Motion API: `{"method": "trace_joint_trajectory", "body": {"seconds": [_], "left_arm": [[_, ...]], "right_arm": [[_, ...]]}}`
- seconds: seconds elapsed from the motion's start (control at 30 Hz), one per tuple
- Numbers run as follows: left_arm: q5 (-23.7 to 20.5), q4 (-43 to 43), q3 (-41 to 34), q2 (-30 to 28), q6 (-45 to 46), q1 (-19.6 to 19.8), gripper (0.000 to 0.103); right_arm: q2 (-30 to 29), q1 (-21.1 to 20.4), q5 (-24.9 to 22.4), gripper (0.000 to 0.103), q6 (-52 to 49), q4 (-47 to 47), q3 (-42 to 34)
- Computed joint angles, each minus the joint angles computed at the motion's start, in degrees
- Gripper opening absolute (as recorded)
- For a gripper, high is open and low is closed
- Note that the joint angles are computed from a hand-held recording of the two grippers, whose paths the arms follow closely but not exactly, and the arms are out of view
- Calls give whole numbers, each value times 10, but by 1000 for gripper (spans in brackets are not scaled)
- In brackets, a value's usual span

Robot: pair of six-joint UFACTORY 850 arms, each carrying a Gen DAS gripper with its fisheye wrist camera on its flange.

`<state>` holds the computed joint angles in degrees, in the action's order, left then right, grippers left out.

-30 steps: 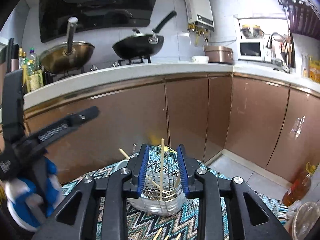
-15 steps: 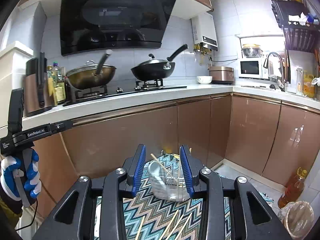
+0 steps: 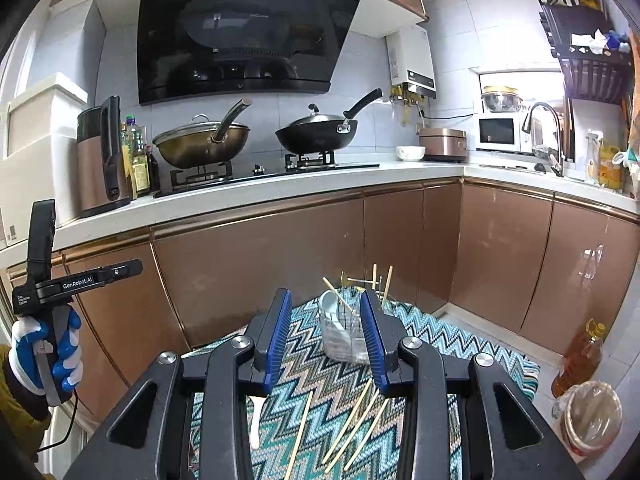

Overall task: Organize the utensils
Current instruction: 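Move both tools back down toward the remaining chopsticks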

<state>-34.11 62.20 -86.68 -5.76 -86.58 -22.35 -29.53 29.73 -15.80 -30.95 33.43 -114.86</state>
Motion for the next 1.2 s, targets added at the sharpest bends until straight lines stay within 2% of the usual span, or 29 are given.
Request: {"method": "trace_joint_trajectory", "body": {"seconds": [0.3,0.6,0.9,1.07,1.2], "left_arm": [[4,44,47,36,-32,-8,48],[30,6,65,39,1,-2,51],[39,-109,45,5,104,16,51],[45,-203,17,-31,188,27,51],[42,-307,-23,-76,289,32,51]], "right_arm": [[34,10,17,35,56,-59,47],[46,8,15,35,138,-131,69],[36,-11,-5,35,212,-172,71],[1,-21,-51,35,246,-195,33],[-42,-28,-104,35,261,-201,-18]]}}
